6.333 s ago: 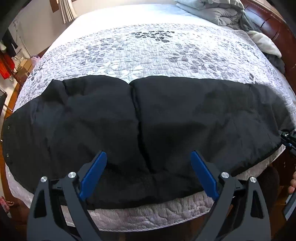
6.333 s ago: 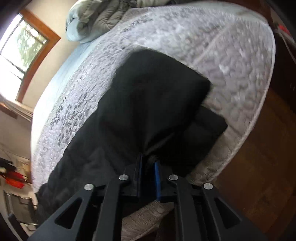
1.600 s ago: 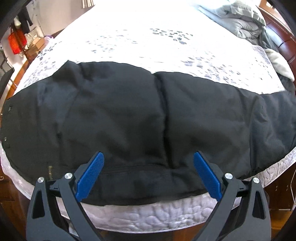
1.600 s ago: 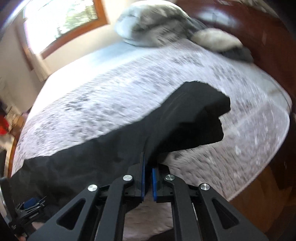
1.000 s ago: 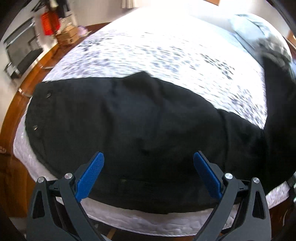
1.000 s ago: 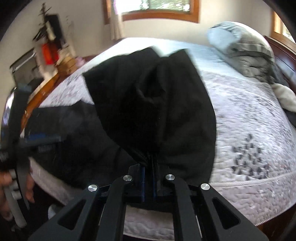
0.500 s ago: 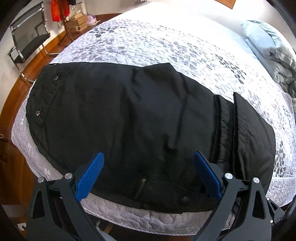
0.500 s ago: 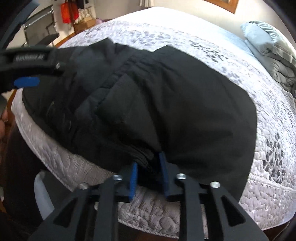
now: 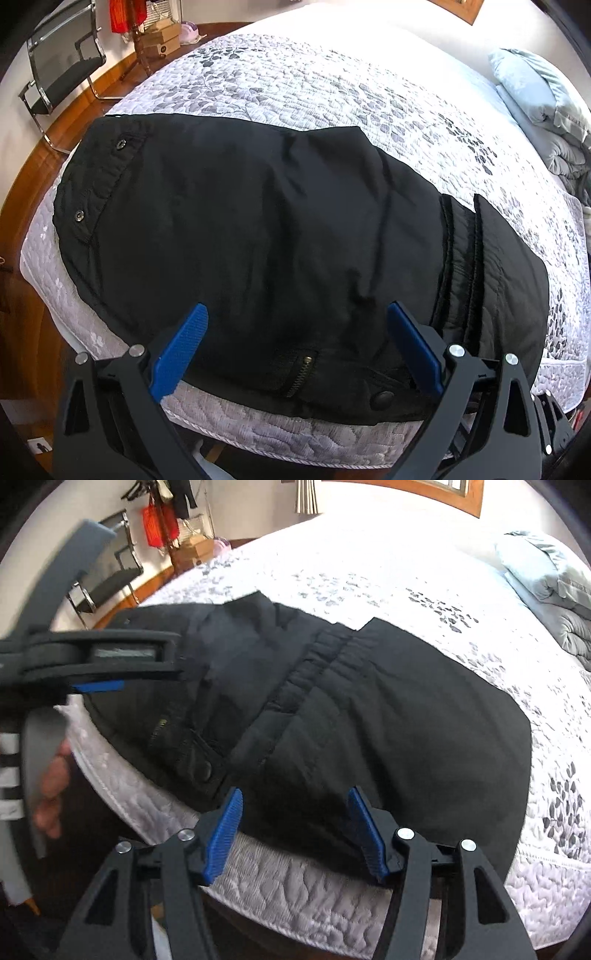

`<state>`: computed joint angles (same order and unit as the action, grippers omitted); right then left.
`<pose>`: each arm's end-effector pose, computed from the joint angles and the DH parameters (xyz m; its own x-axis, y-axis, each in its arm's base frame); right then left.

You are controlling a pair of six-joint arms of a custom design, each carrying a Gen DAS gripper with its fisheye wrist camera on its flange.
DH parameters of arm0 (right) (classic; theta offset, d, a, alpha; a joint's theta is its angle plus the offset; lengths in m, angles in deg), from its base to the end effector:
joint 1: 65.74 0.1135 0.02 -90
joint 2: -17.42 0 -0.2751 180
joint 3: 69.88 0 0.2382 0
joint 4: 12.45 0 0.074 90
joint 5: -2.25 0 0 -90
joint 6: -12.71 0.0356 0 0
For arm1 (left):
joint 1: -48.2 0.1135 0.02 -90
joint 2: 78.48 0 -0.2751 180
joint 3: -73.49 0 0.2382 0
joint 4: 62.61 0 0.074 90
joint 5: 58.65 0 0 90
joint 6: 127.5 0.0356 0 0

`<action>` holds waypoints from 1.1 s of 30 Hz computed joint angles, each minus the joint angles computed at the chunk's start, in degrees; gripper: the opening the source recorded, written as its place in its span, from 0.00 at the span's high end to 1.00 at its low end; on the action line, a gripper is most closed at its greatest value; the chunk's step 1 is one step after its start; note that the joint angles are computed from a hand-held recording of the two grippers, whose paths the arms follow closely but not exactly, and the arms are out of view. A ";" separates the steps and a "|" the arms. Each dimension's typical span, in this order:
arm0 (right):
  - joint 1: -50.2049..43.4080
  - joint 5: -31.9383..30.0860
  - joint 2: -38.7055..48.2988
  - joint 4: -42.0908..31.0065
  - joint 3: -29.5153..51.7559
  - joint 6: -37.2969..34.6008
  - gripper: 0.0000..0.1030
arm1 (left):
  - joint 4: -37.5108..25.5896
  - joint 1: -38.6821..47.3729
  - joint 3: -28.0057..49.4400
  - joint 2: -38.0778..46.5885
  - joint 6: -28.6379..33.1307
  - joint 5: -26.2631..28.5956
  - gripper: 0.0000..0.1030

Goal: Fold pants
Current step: 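Press the folded pants flat with the right gripper near the waistband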

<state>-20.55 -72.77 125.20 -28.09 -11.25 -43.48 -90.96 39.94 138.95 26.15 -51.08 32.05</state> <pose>0.2222 0.2106 0.0972 -0.8680 -0.1110 -0.4840 -0.1502 0.9877 0.0427 0.3127 -0.0458 0.1280 -0.9237 -0.1032 -0.3690 -0.0706 0.9924 -0.1008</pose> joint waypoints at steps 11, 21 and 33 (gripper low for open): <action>-4.69 -6.29 -2.38 6.23 -4.86 0.41 0.85 | 0.44 2.46 0.00 1.55 0.76 1.25 0.06; -2.76 -8.70 3.57 4.79 0.16 0.07 0.85 | 0.96 0.16 -0.89 1.58 4.31 0.28 0.06; -5.46 -16.52 -3.37 9.70 -5.94 4.31 0.67 | 2.85 0.82 -3.54 0.44 11.54 -2.30 0.06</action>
